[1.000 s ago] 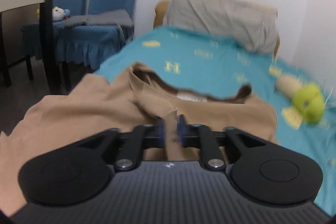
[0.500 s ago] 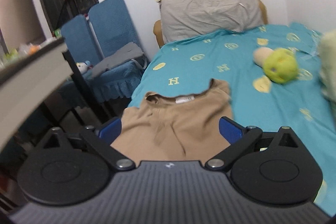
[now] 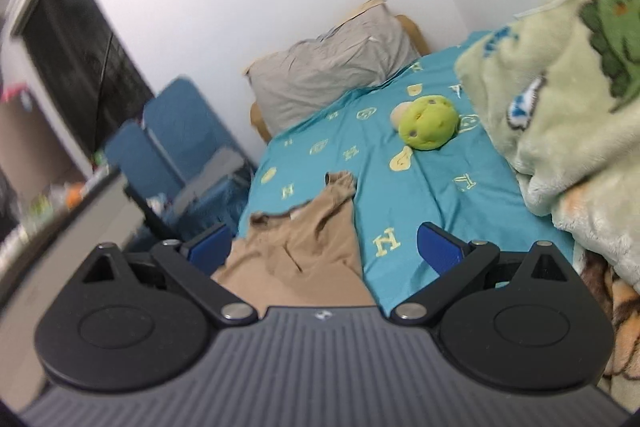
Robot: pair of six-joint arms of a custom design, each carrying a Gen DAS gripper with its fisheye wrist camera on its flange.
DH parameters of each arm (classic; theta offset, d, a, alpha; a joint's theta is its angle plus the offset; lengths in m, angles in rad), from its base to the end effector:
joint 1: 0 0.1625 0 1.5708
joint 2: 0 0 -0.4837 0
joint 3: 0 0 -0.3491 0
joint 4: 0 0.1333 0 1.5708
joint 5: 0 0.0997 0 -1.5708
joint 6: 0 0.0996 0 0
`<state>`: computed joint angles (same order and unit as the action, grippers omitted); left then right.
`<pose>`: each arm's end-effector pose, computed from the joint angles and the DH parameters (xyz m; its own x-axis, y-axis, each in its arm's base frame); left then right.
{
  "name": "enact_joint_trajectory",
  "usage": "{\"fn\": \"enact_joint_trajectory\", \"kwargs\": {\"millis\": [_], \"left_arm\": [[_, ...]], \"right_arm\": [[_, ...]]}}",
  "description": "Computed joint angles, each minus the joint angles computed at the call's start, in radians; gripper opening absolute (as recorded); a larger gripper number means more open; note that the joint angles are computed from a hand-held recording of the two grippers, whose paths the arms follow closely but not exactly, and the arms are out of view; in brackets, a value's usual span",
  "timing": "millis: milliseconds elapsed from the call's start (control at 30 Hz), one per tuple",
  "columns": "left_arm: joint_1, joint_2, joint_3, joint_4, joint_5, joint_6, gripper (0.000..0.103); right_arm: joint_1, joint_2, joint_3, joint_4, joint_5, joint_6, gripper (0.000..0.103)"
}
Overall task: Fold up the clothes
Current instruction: 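Lift the sleeve with the right tool and fold it across the shirt body, then grasp the opposite shirt side with the left tool and fold it inward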
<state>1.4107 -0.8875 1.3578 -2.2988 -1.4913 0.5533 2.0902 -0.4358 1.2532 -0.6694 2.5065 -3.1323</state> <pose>0.0217 -0.7514 0.3088 -0.7590 0.6199 -0.1993 0.6500 0.7392 -0.1765 0.4040 -0.5996 0.0047 -0.9109 0.3979 0.1095 -0.0647 0.1243 -0.9901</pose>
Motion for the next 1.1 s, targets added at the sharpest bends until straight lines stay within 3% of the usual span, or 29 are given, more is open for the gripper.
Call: {"fn": "enact_joint_trajectory", "kwargs": {"millis": [33, 100, 267, 367, 467, 633, 733, 967, 1033, 1067, 1100], "left_arm": [[-0.003, 0.003, 0.008, 0.028, -0.005, -0.010, 0.069], [-0.007, 0.019, 0.016, 0.075, 0.001, -0.042, 0.055], [0.008, 0.049, 0.034, 0.096, -0.047, -0.043, 0.039], [0.021, 0.060, 0.044, 0.082, -0.085, -0.009, 0.039], [0.032, 0.081, 0.013, 0.111, -0.122, -0.006, 0.039], [0.067, 0.124, -0.129, 0.393, -0.247, -0.034, 0.039], [0.060, 0.119, -0.103, 0.362, -0.193, -0.050, 0.028], [0.052, 0.109, -0.064, 0.336, -0.172, -0.020, 0.029], [0.048, 0.108, -0.079, 0.362, -0.154, -0.035, 0.018], [0.043, 0.108, -0.088, 0.380, -0.135, -0.044, 0.005], [0.040, 0.105, -0.094, 0.392, -0.124, -0.048, 0.003]], "right_arm": [[-0.007, -0.011, 0.022, -0.010, -0.012, 0.025, 0.101], [-0.023, -0.030, 0.058, -0.020, -0.033, 0.066, 0.101], [-0.058, -0.056, 0.095, 0.021, -0.061, 0.156, 0.101], [-0.080, -0.070, 0.124, 0.039, -0.119, 0.249, 0.101], [-0.092, -0.069, 0.117, 0.074, -0.155, 0.291, 0.101], [-0.100, -0.065, 0.104, 0.118, -0.189, 0.327, 0.101], [-0.103, -0.065, 0.102, 0.131, -0.201, 0.347, 0.101], [-0.107, -0.049, 0.063, 0.192, -0.193, 0.346, 0.101], [-0.108, -0.033, 0.025, 0.245, -0.182, 0.349, 0.101], [-0.109, -0.022, 0.002, 0.281, -0.176, 0.356, 0.101], [-0.110, -0.013, -0.019, 0.315, -0.172, 0.362, 0.101]]}}
